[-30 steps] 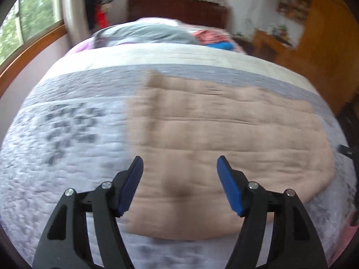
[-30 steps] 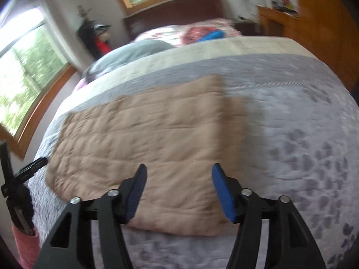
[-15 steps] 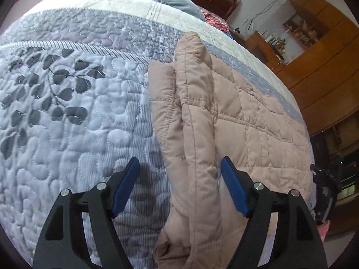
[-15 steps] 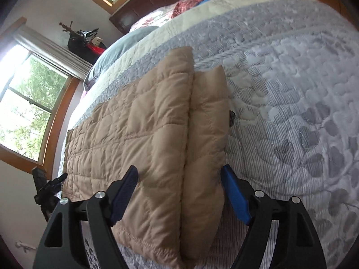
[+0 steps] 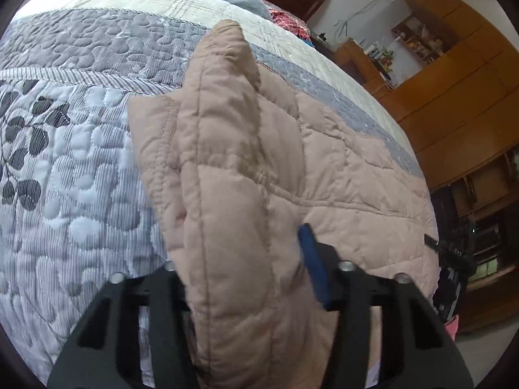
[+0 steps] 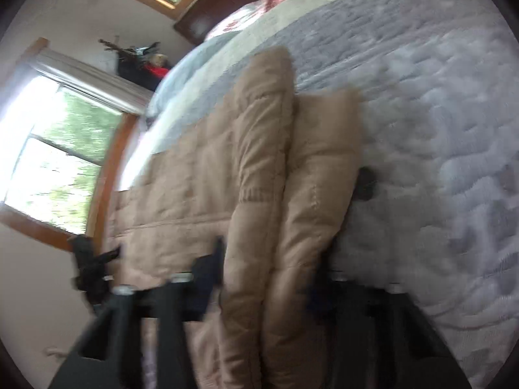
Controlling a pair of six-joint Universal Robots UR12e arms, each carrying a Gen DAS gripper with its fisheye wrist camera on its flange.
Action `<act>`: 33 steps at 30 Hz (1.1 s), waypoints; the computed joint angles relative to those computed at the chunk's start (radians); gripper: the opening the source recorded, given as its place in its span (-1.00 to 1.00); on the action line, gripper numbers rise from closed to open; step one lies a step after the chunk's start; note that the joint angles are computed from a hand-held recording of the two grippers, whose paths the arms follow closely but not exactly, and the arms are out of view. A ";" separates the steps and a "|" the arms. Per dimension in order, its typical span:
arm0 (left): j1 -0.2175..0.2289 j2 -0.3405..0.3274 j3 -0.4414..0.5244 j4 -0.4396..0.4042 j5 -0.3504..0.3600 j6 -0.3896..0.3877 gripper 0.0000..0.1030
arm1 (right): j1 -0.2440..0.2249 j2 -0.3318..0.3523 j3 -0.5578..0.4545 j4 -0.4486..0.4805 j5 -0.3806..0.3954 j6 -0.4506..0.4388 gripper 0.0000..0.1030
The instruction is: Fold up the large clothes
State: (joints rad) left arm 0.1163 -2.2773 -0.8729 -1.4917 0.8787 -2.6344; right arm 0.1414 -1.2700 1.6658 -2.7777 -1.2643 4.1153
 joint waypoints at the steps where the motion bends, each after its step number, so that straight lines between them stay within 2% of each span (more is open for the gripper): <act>1: 0.001 0.008 -0.013 0.011 -0.014 -0.008 -0.39 | 0.002 -0.001 -0.002 -0.003 -0.004 -0.005 -0.51; 3: 0.005 0.026 -0.039 0.036 -0.037 -0.024 -0.61 | 0.012 -0.005 -0.013 0.010 -0.029 -0.035 -0.65; 6: 0.012 0.060 -0.078 0.085 -0.066 -0.046 -0.70 | 0.025 -0.017 -0.025 0.007 -0.052 -0.048 -0.69; 14: 0.054 0.197 -0.216 0.145 -0.118 0.024 -0.73 | 0.081 -0.074 -0.057 0.059 -0.103 -0.157 -0.70; 19: 0.097 0.269 -0.295 0.140 -0.126 0.079 -0.73 | 0.126 -0.109 -0.055 0.092 -0.125 -0.192 -0.70; 23: 0.134 0.318 -0.358 0.107 -0.111 0.142 -0.72 | 0.153 -0.130 -0.024 0.101 -0.116 -0.182 -0.70; 25: 0.143 0.332 -0.387 0.107 -0.076 0.161 -0.71 | 0.163 -0.133 -0.010 0.108 -0.108 -0.174 -0.69; 28: 0.147 0.337 -0.422 0.129 -0.020 0.173 -0.68 | 0.171 -0.136 0.014 0.134 -0.105 -0.159 -0.69; 33: 0.156 0.317 -0.450 0.151 0.008 0.167 -0.54 | 0.161 -0.134 0.074 0.090 -0.070 -0.098 -0.65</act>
